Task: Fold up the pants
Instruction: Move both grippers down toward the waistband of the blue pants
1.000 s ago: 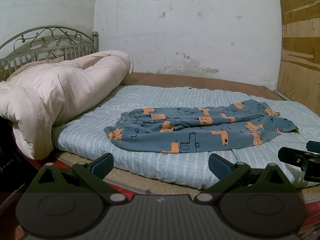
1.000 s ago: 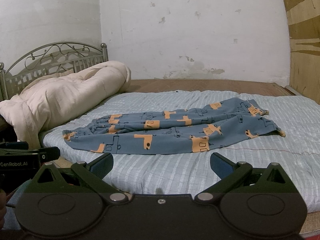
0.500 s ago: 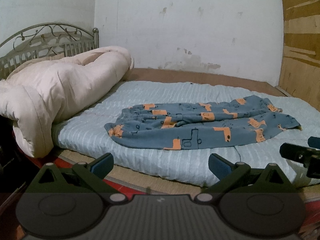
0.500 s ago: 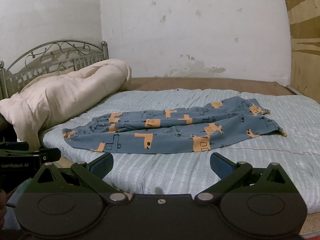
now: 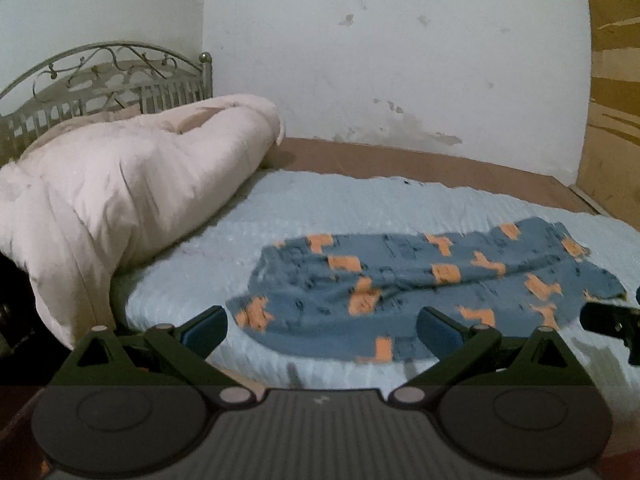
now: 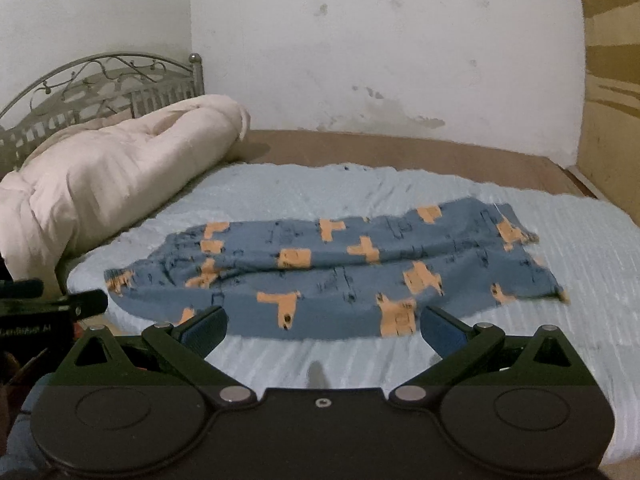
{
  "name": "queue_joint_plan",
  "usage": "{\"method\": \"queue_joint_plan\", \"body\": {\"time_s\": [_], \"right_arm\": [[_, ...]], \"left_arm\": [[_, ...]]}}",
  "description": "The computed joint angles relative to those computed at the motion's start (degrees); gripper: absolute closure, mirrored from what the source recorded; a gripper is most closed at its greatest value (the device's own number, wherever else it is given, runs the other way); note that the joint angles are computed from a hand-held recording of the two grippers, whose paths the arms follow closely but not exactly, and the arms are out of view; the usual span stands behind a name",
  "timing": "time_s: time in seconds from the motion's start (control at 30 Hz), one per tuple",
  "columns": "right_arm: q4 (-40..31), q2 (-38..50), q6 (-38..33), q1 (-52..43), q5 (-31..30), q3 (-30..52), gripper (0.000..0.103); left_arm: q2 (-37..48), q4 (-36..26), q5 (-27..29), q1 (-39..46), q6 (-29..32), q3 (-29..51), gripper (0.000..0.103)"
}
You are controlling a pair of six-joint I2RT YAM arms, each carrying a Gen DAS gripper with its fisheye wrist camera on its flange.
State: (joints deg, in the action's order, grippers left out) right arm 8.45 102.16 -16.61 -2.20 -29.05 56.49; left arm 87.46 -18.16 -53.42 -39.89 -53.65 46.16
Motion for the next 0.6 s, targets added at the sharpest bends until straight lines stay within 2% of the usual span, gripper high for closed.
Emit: {"method": "queue_joint_plan", "body": {"time_s": [0.27,0.6], "right_arm": [[-3.4,5.9,1.2,2.8,1.2,9.2,0.001],[-9.7,19.1,3.6,6.3,4.3,27.0,0.001]], "left_arm": [[1.4,6.9,3.3,9.6,9.8,1.3,0.001],[6.9,11.9,8.3,21.9,23.0,7.4,0.001]]}}
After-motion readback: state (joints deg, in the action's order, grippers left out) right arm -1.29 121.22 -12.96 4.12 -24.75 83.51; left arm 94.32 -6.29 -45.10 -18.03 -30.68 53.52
